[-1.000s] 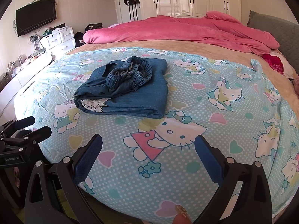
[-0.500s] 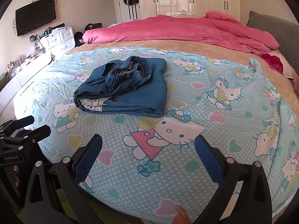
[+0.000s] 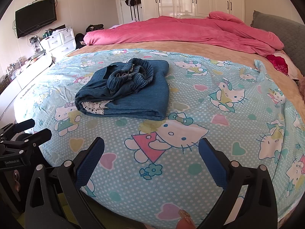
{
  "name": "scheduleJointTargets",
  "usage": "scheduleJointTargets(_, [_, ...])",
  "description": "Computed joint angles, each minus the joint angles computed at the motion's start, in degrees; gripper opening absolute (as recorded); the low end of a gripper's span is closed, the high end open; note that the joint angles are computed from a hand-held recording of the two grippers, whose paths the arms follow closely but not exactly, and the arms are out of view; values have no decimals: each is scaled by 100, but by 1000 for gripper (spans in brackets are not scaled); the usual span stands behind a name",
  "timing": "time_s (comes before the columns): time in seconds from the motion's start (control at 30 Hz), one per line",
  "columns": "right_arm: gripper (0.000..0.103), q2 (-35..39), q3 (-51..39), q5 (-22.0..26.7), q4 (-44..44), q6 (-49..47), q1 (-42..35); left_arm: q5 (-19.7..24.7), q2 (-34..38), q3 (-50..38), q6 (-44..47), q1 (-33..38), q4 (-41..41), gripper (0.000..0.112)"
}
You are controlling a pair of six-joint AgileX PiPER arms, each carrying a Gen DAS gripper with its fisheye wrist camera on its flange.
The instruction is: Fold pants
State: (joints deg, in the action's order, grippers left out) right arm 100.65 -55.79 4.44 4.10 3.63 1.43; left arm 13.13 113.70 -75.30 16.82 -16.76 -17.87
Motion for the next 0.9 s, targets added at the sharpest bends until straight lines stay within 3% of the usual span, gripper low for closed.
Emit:
scheduleJointTargets(0.47, [99, -19, -2, 40, 7, -14, -11, -12, -14, 15, -85, -13, 76, 94])
scheduleJointTargets(0.9, [99, 21, -29, 86, -755, 786, 42, 22, -13, 7, -90, -1, 57, 94])
